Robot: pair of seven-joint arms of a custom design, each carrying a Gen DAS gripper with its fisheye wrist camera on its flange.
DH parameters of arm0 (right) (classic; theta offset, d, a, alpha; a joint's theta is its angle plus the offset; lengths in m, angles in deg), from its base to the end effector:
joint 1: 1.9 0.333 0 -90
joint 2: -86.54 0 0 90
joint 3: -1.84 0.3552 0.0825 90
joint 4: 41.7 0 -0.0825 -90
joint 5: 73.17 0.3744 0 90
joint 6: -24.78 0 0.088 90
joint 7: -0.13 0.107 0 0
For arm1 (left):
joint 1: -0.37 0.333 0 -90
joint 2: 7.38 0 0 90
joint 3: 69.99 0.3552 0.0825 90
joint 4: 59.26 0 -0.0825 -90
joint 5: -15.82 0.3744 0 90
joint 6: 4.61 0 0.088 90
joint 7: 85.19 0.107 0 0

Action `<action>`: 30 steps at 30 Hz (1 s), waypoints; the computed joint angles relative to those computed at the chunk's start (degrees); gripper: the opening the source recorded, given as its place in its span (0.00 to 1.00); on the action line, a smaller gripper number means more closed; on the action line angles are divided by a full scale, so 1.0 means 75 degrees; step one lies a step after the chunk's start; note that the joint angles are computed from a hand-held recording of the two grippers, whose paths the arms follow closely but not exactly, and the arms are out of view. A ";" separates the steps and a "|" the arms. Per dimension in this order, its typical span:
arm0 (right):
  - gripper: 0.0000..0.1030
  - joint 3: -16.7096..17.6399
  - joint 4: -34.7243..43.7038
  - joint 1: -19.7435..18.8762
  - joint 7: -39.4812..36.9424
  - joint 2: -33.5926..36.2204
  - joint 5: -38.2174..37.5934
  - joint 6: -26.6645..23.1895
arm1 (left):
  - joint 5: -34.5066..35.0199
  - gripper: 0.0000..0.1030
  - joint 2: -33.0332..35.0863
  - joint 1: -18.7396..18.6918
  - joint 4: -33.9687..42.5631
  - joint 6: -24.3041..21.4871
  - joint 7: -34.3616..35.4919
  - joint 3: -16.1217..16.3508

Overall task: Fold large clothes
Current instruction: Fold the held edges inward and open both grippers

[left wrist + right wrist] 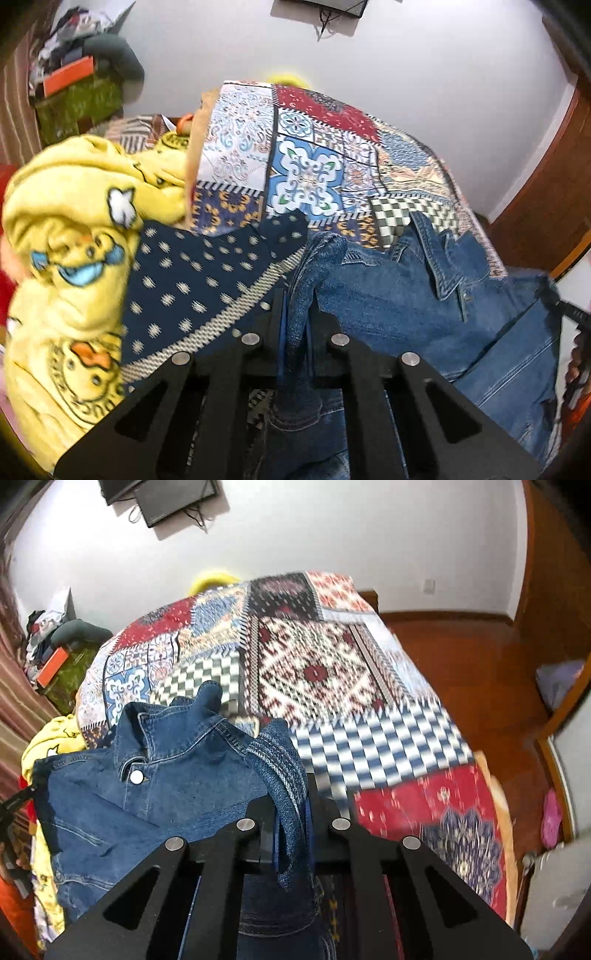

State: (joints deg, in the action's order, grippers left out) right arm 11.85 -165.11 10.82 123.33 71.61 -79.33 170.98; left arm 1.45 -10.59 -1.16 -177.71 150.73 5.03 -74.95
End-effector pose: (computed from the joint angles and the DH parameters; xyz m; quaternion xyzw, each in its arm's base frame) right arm 0.4619 0.2061 0.6239 -0.6327 0.7022 -0.1557 0.2870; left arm 0.5693 -0.0571 0.5810 -0.6854 0.6381 -0.3106 0.1633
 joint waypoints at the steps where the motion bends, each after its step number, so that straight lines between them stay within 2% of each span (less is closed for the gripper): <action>1: 0.09 0.0055 0.0096 -0.0041 0.0069 0.0138 -0.0130 0.0017 | 0.0216 0.07 0.0101 0.0028 0.0085 -0.0082 -0.0157 -0.0012; 5: 0.09 -0.0030 0.0245 -0.0009 0.0225 0.0592 -0.0211 -0.0054 | 0.0267 0.07 0.0596 0.0151 0.0389 -0.0428 -0.0308 -0.0051; 10: 0.09 -0.0264 0.0171 0.0159 0.0122 0.0912 0.0002 -0.0241 | 0.0443 0.10 0.1087 0.0312 0.0508 -0.0575 -0.0562 -0.0182; 14: 0.12 -0.0350 0.0034 0.0221 0.0045 0.0948 -0.0013 -0.0269 | 0.1192 0.16 0.1296 0.0309 0.0511 -0.0598 -0.0952 -0.0240; 18: 0.18 -0.0284 0.0029 0.0199 0.0305 0.0879 -0.0449 -0.0391 | 0.1799 0.17 0.1178 0.0287 0.0460 -0.0722 -0.1229 -0.0266; 20: 0.24 -0.0246 0.0073 0.0211 0.0457 0.0805 -0.0537 -0.0638 | 0.2147 0.17 0.1046 0.0247 0.0461 -0.0923 -0.1349 -0.0266; 22: 0.42 -0.0216 0.0148 0.0199 0.0738 0.0716 -0.0578 -0.0991 | 0.2513 0.22 0.0912 0.0197 0.0480 -0.1158 -0.1447 -0.0262; 23: 0.47 -0.0231 0.0154 0.0212 0.0787 0.0630 -0.0487 -0.1132 | 0.2628 0.24 0.0807 0.0177 0.0455 -0.1234 -0.1457 -0.0268; 24: 0.52 -0.0243 0.0099 0.0232 0.0774 0.0491 -0.0402 -0.1157 | 0.2651 0.29 0.0666 0.0161 0.0391 -0.1260 -0.1411 -0.0278; 27: 0.55 -0.0156 0.0072 0.0237 0.0688 0.0181 -0.0416 -0.1403 | 0.2522 0.51 0.0176 0.0093 0.0143 -0.1282 -0.1220 -0.0283; 30: 0.72 -0.0054 0.0109 0.0304 0.0549 -0.0226 -0.0270 -0.1849 | 0.2403 0.57 -0.0366 -0.0034 -0.0155 -0.1281 -0.0976 -0.0244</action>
